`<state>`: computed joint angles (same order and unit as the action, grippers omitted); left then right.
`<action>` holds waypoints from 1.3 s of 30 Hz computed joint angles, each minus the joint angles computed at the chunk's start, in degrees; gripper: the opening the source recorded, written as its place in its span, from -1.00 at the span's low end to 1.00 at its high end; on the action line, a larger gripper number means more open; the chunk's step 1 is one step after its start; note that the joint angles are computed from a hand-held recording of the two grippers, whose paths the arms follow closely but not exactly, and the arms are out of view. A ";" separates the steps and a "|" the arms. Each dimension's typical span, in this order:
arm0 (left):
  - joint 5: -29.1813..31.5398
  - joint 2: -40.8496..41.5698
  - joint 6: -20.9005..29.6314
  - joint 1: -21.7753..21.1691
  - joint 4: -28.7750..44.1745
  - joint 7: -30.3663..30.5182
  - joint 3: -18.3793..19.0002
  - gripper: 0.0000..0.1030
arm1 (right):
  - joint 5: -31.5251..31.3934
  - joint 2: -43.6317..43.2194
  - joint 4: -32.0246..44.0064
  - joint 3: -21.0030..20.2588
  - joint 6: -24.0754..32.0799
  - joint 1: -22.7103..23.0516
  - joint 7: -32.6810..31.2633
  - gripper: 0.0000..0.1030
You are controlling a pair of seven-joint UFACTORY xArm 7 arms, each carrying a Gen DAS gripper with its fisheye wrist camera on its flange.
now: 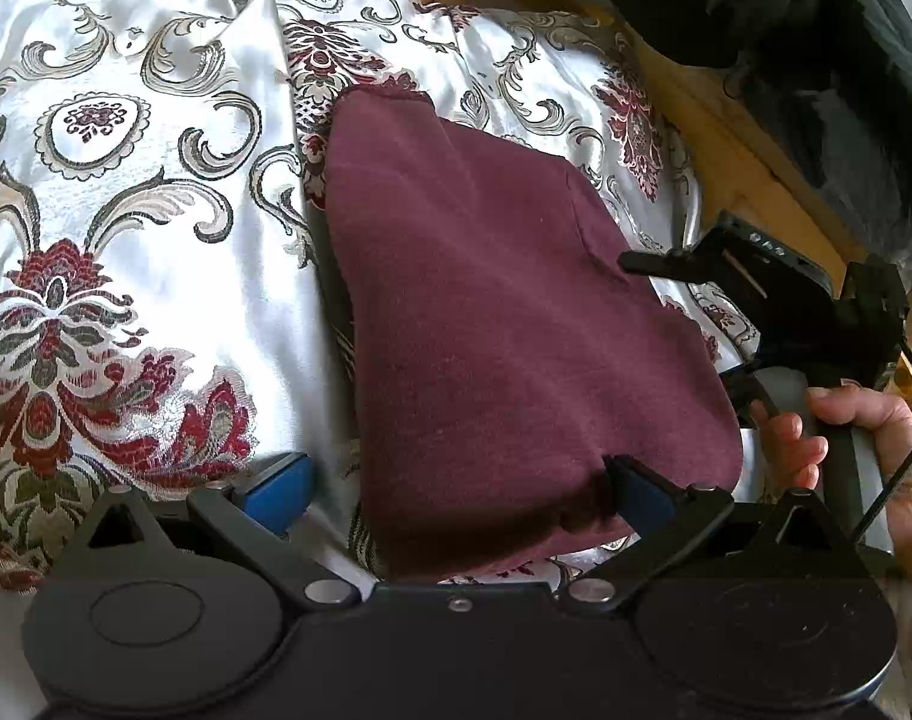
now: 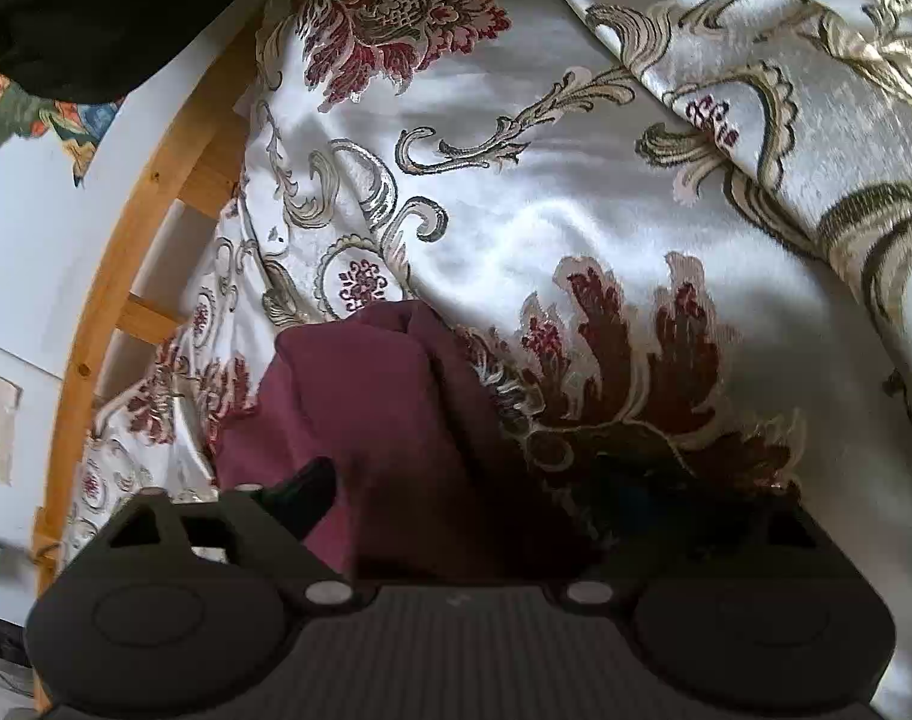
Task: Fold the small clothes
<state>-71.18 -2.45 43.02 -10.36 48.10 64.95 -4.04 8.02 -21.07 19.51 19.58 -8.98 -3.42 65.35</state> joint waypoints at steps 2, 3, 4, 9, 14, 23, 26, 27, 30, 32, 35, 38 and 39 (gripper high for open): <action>-0.04 0.02 0.10 0.04 0.03 -0.06 0.03 0.99 | -1.16 0.27 1.29 2.73 1.91 -2.82 -0.65 0.41; -0.18 0.01 0.16 0.07 0.03 -0.10 0.06 0.99 | -2.22 0.49 1.94 4.04 2.59 -4.18 -0.98 0.17; -0.45 0.00 0.25 0.13 -0.01 -0.09 0.11 0.99 | -3.72 0.88 2.62 4.88 2.92 -5.14 -1.75 0.05; -1.16 0.10 0.63 0.34 0.02 -0.58 0.21 0.99 | -10.62 0.44 5.69 11.00 7.60 -11.27 -0.32 -0.05; -0.67 0.13 1.39 0.62 0.52 -2.75 0.33 0.99 | -11.62 0.45 4.10 6.53 4.54 -7.32 1.34 -0.18; -9.56 2.53 5.32 2.34 2.65 -5.94 0.96 0.99 | -11.45 0.14 3.65 5.95 5.11 -6.85 2.50 -0.02; -10.80 6.11 8.59 2.85 5.59 -6.42 0.39 0.99 | -11.28 0.55 3.76 5.62 4.95 -6.53 2.87 0.01; -10.42 7.50 9.86 3.09 6.72 -7.12 0.09 0.99 | -11.35 0.71 3.72 5.38 4.78 -6.36 2.78 0.04; -9.58 8.81 10.67 3.57 7.63 -5.62 -0.95 0.99 | -10.60 1.89 3.38 3.10 3.03 -4.36 2.11 0.13; -9.59 8.84 10.85 3.80 7.58 -4.55 -1.33 0.99 | -9.03 3.16 2.74 0.25 0.33 -1.61 1.48 0.25; -10.04 9.02 10.62 4.10 7.64 -5.25 -1.53 0.92 | -7.26 3.96 2.80 -2.29 -0.89 1.44 -0.48 0.37; -10.43 7.96 9.79 4.22 6.52 -4.08 -1.51 0.83 | -5.95 3.65 3.47 -0.83 0.28 1.13 -2.70 0.31; -10.21 7.59 9.41 4.13 6.26 -3.34 -1.51 0.79 | -5.66 3.48 3.60 -0.33 0.59 0.94 -3.27 0.19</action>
